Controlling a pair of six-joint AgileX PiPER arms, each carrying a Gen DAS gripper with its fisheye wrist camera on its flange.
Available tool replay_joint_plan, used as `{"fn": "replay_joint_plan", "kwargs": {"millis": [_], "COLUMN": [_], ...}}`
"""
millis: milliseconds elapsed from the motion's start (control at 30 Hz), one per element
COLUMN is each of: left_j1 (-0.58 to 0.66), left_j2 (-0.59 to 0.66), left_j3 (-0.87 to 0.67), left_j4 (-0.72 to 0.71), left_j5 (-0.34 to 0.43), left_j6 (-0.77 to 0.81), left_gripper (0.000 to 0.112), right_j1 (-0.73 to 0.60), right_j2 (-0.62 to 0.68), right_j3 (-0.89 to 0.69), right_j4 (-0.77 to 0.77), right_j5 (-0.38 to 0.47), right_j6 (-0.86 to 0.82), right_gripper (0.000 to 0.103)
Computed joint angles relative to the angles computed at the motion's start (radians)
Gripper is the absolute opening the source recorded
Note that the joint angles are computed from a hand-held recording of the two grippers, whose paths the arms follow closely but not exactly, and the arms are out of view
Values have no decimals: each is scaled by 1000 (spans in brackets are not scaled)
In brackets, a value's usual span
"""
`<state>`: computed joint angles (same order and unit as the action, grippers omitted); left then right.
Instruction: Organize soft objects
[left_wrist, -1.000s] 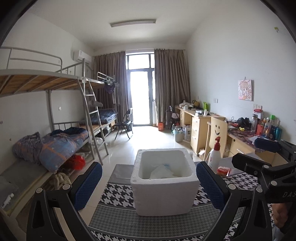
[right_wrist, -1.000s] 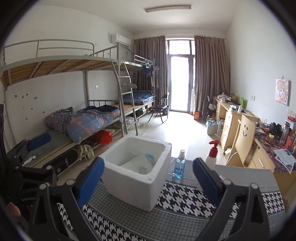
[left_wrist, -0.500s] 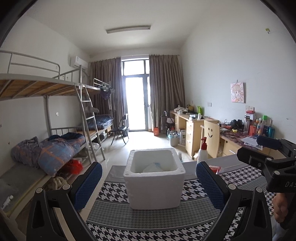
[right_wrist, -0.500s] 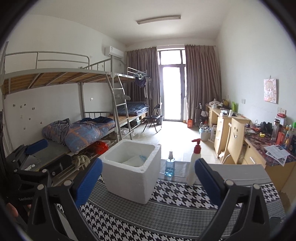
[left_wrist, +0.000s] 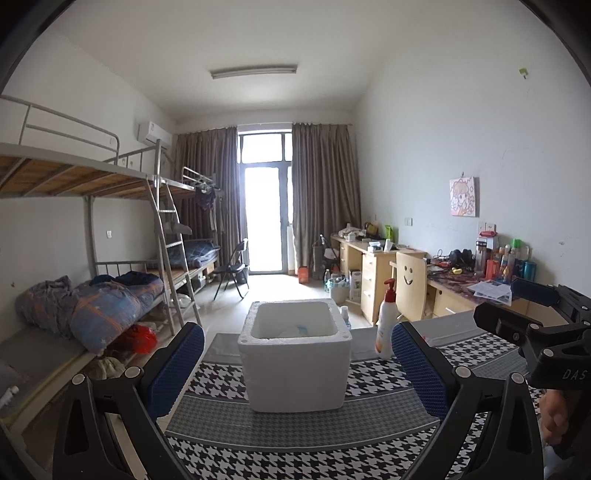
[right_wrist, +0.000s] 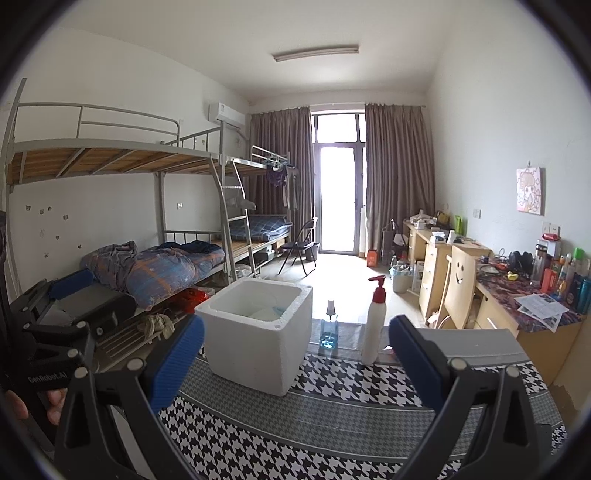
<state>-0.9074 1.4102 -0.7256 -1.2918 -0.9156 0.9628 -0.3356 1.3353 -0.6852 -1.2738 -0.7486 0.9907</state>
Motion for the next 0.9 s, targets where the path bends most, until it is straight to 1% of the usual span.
{"fn": "replay_joint_plan", "kwargs": {"millis": [133,333,500,633,833,900], "left_j1": [-25,-58,-88,-112,-106,-105], "left_j2": [5,34,42,33,42,59], "left_j3": [34,57,85,106,131,131], "left_j4": [18,14,30,35,69,72], "left_j5": [-31,-58,-82,-110,-106,-116], "left_j6": [-51,-93,-140,-158,-215,-224], "left_gripper": [102,102,102,102,102,102], "right_j1": [-18,-82,-102,-139,-171,-175], "right_j2": [-22,-35,-37,-23,-6,3], "right_j3": [52,123,170,189,216,226], "right_j4": [46,79,112,86,90,97], "right_j5": [-25,-111,-144,-187,-238,-249], "right_j6": [-65,-142,-209,-216,-253,-276], "right_gripper": [101,101,101,101,101,101]}}
